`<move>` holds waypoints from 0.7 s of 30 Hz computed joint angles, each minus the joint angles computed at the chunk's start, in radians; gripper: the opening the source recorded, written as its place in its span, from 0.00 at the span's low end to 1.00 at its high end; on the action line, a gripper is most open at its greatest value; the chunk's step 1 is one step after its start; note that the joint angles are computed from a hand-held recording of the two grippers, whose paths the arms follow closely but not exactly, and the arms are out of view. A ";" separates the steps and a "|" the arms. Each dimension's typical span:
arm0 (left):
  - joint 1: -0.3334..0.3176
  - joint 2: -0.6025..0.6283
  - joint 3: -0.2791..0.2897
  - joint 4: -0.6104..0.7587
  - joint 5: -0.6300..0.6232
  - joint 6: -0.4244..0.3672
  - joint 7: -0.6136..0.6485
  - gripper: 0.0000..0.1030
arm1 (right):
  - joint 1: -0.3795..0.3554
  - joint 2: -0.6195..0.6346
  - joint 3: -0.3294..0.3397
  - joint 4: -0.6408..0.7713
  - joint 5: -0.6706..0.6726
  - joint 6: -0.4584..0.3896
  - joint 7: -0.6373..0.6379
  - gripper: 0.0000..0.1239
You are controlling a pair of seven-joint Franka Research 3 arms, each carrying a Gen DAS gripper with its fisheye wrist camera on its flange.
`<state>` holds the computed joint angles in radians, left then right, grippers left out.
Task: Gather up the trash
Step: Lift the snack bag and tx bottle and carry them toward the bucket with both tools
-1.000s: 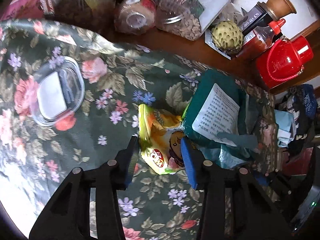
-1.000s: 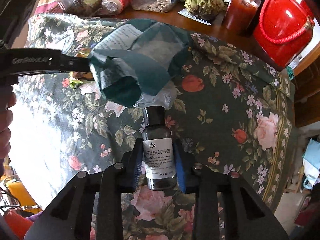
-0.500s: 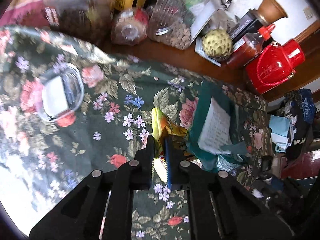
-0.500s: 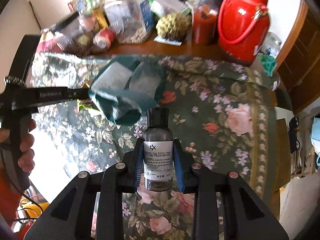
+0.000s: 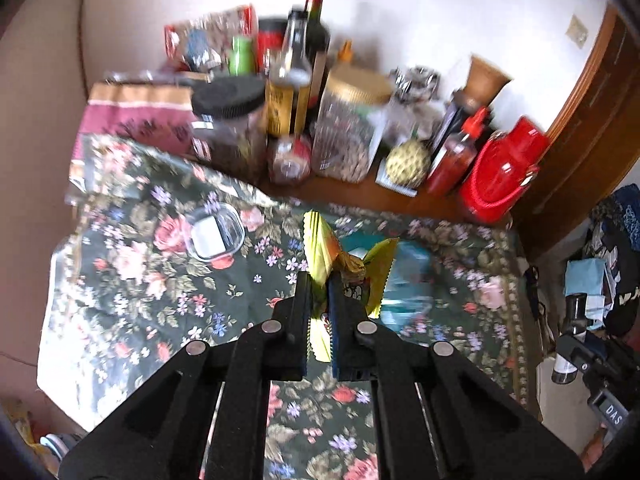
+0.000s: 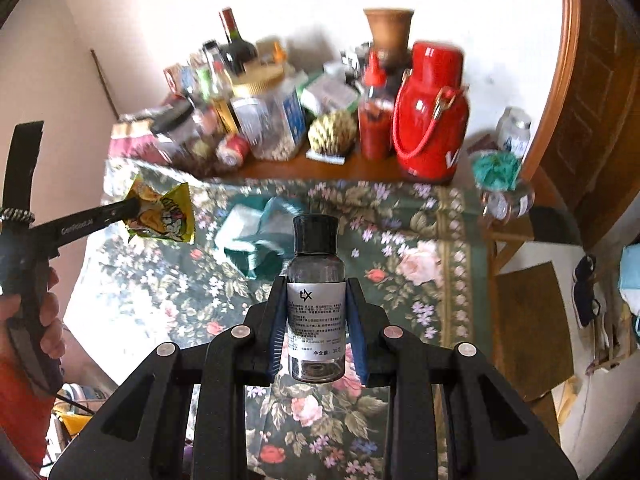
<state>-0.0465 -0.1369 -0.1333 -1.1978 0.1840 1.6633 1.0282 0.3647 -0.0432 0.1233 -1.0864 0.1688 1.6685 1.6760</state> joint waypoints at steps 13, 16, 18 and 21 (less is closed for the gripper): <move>-0.095 -0.074 -0.178 0.119 0.257 -0.119 -0.202 0.06 | -0.058 -0.168 -0.053 -0.085 0.154 0.023 -0.163 0.21; -0.116 -0.069 -0.222 0.165 0.308 -0.168 -0.226 0.06 | -0.068 -0.190 -0.060 -0.090 0.178 0.011 -0.178 0.21; -0.133 -0.059 -0.258 0.205 0.356 -0.204 -0.229 0.06 | -0.073 -0.213 -0.062 -0.104 0.192 0.013 -0.181 0.21; -0.155 -0.069 -0.281 0.218 0.391 -0.221 -0.229 0.06 | -0.079 -0.252 -0.059 -0.125 0.200 0.020 -0.173 0.21</move>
